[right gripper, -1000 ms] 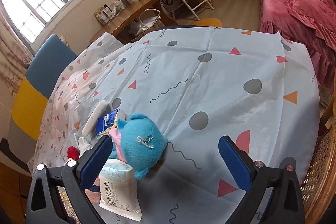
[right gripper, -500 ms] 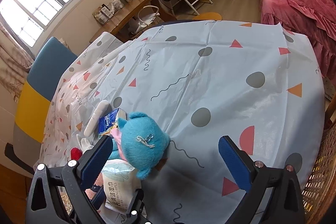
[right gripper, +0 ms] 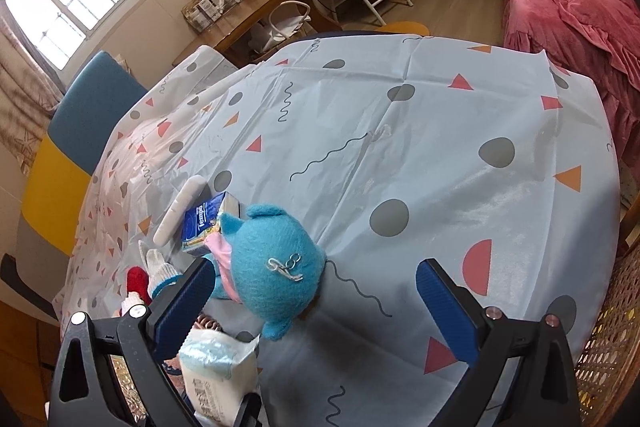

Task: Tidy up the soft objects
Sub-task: 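Carry wipes toward the gold tray with left tool while right tool reaches for towel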

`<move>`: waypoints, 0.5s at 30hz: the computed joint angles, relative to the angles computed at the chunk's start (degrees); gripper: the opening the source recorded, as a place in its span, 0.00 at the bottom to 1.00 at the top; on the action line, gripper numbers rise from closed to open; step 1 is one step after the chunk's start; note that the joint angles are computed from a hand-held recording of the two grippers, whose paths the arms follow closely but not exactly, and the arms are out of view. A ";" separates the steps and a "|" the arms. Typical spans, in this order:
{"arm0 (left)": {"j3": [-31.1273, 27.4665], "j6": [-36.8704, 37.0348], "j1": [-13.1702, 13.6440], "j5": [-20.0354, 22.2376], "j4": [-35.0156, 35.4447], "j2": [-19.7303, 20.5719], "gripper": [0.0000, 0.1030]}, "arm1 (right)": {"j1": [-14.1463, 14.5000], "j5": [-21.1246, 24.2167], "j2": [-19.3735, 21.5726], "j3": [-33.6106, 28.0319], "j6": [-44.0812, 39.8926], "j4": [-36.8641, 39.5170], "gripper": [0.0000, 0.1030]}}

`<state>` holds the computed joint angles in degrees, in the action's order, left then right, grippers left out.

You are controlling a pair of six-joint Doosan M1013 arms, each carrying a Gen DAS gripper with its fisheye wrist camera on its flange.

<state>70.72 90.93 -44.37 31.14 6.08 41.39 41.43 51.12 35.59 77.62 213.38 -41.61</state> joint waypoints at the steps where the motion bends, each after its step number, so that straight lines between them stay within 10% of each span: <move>1: 0.78 -0.57 -0.01 -0.54 0.28 -0.48 0.52 | -0.01 0.17 0.09 -0.15 -0.55 0.31 1.00; 15: 6.80 -3.56 -0.01 -3.34 1.34 -4.31 0.52 | -0.38 0.63 0.90 -1.48 -5.45 4.36 1.00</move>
<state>77.52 87.37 -44.37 27.80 7.42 37.08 41.04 51.75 36.50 76.14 207.93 -37.25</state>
